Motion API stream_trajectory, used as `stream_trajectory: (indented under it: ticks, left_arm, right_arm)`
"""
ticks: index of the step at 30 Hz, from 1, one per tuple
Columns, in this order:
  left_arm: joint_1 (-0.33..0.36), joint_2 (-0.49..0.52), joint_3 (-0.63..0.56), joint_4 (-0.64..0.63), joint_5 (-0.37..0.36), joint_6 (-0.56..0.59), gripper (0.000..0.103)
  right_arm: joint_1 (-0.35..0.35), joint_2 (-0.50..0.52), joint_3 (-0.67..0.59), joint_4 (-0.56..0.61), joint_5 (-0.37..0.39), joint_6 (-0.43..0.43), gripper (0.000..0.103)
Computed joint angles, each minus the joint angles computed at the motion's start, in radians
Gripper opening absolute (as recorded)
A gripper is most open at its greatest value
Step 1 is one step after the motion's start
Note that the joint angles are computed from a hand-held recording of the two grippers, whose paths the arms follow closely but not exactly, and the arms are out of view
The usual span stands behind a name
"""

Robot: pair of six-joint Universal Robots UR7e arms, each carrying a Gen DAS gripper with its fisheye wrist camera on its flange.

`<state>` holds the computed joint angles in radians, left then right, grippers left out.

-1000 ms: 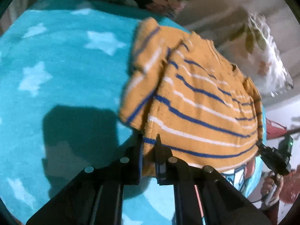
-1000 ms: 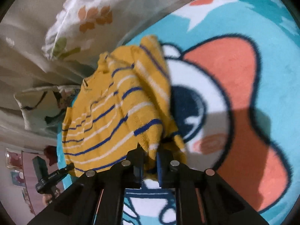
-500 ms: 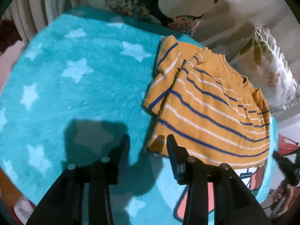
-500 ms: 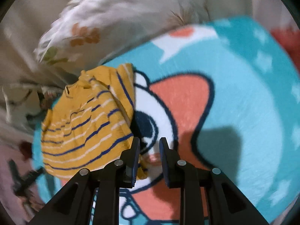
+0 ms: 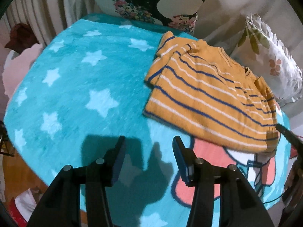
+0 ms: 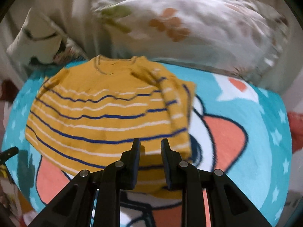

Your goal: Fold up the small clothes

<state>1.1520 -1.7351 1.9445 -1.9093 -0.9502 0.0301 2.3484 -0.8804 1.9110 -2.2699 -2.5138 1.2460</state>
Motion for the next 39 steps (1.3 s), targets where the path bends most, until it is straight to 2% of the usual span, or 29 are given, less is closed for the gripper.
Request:
stream_trajectory:
  ticks: [4, 7, 12, 16, 18, 24, 26, 28, 32, 34, 36, 39]
  left_arm:
    - [-0.007, -0.054, 0.025, 0.027, 0.02, -0.028, 0.051]
    - [-0.012, -0.083, 0.041, 0.052, 0.038, -0.054, 0.051]
    - [-0.013, -0.107, 0.053, 0.087, 0.063, -0.099, 0.051]
    - [-0.002, -0.095, 0.049, 0.088, 0.053, -0.106, 0.052]
    - [0.008, -0.073, 0.041, 0.075, 0.036, -0.095, 0.052]
    - [0.039, 0.026, 0.001, 0.02, -0.029, -0.041, 0.053]
    - [0.049, 0.062, -0.023, 0.016, -0.05, -0.016, 0.053]
    - [0.064, 0.091, -0.049, 0.007, -0.074, 0.011, 0.053]
    - [0.107, 0.164, -0.114, -0.008, -0.11, 0.051, 0.056]
    - [0.129, 0.199, -0.15, 0.002, -0.136, 0.058, 0.056]
    - [0.147, 0.232, -0.182, 0.003, -0.166, 0.071, 0.056]
    - [0.167, 0.265, -0.216, 0.006, -0.208, 0.09, 0.057]
  right_arm:
    - [-0.033, 0.059, -0.056, 0.019, 0.003, -0.096, 0.024]
    - [-0.06, 0.081, -0.065, 0.027, 0.006, -0.123, 0.025]
    - [-0.086, 0.082, -0.042, -0.024, 0.001, -0.16, 0.035]
    - [-0.094, 0.073, -0.024, -0.055, 0.006, -0.185, 0.04]
    - [-0.1, 0.067, -0.018, -0.06, 0.01, -0.185, 0.046]
    - [-0.105, 0.055, -0.026, 0.01, 0.007, -0.143, 0.061]
    - [-0.107, 0.049, -0.037, 0.05, 0.012, -0.113, 0.061]
    - [-0.101, 0.04, -0.065, 0.131, 0.012, -0.043, 0.061]
    - [-0.046, 0.036, -0.159, 0.309, -0.054, 0.106, 0.061]
    - [-0.031, 0.052, -0.209, 0.334, -0.075, 0.113, 0.061]
    - [-0.026, 0.081, -0.255, 0.276, -0.082, 0.051, 0.061]
    - [-0.031, 0.15, -0.317, 0.083, -0.044, -0.114, 0.061]
